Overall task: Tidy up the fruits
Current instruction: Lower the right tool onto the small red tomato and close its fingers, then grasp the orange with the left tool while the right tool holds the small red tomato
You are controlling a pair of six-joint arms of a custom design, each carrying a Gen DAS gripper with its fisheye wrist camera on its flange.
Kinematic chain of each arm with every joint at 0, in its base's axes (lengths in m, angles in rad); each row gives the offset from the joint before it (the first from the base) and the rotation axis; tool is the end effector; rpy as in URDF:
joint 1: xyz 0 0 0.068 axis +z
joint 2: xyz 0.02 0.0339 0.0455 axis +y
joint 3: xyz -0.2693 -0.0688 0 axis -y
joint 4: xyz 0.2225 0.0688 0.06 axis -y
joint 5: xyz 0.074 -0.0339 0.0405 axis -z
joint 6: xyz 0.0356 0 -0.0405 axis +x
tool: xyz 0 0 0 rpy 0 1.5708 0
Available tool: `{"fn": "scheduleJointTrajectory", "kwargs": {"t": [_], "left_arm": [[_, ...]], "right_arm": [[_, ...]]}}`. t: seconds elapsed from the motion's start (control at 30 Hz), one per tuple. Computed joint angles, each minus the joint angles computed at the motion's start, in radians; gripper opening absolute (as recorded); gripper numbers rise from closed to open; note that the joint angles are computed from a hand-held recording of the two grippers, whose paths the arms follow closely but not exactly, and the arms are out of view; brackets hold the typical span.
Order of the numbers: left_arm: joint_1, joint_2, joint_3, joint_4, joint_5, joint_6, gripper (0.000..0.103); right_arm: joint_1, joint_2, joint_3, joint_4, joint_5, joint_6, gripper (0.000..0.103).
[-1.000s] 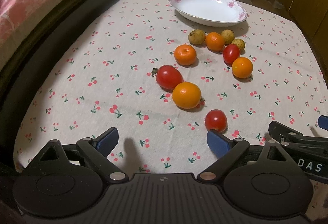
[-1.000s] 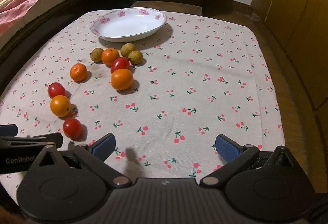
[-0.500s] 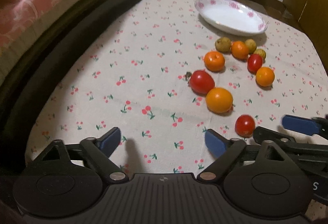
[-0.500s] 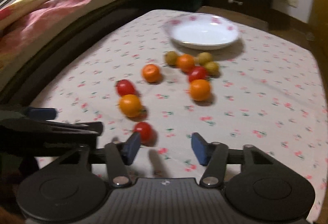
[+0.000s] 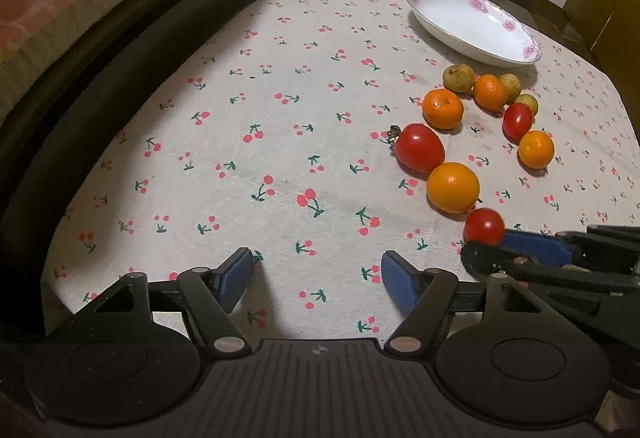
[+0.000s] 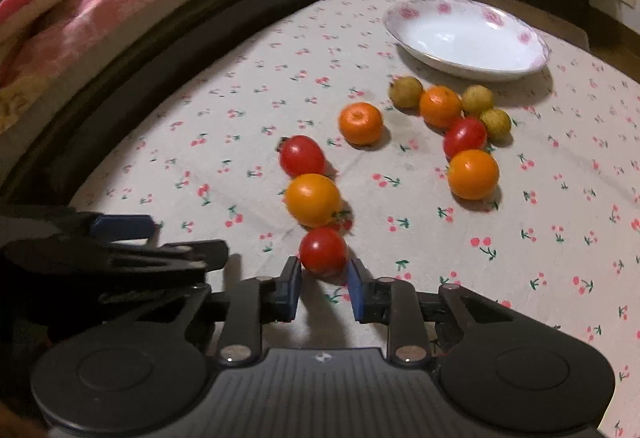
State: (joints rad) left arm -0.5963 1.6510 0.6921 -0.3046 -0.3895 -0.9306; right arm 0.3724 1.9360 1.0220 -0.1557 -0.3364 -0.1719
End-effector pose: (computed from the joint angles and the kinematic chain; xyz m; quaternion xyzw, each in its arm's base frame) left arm 0.2151 -0.1297 0.1323 -0.1905 0.9511 0.0343 0.2407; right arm 0.3229 0.1387 0.1311 -0.2967 0.9088 0.1858 0.2270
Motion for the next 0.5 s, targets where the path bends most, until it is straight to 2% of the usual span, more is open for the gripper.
{"fn": "scheduleJointTrajectory", "kwargs": {"t": [0.5], "left_arm": [[-0.001, 0.018, 0.007, 0.005, -0.009, 0.007, 0.081]], "right_arm": [[-0.006, 0.069, 0.082, 0.006, -0.009, 0.009, 0.030]]}}
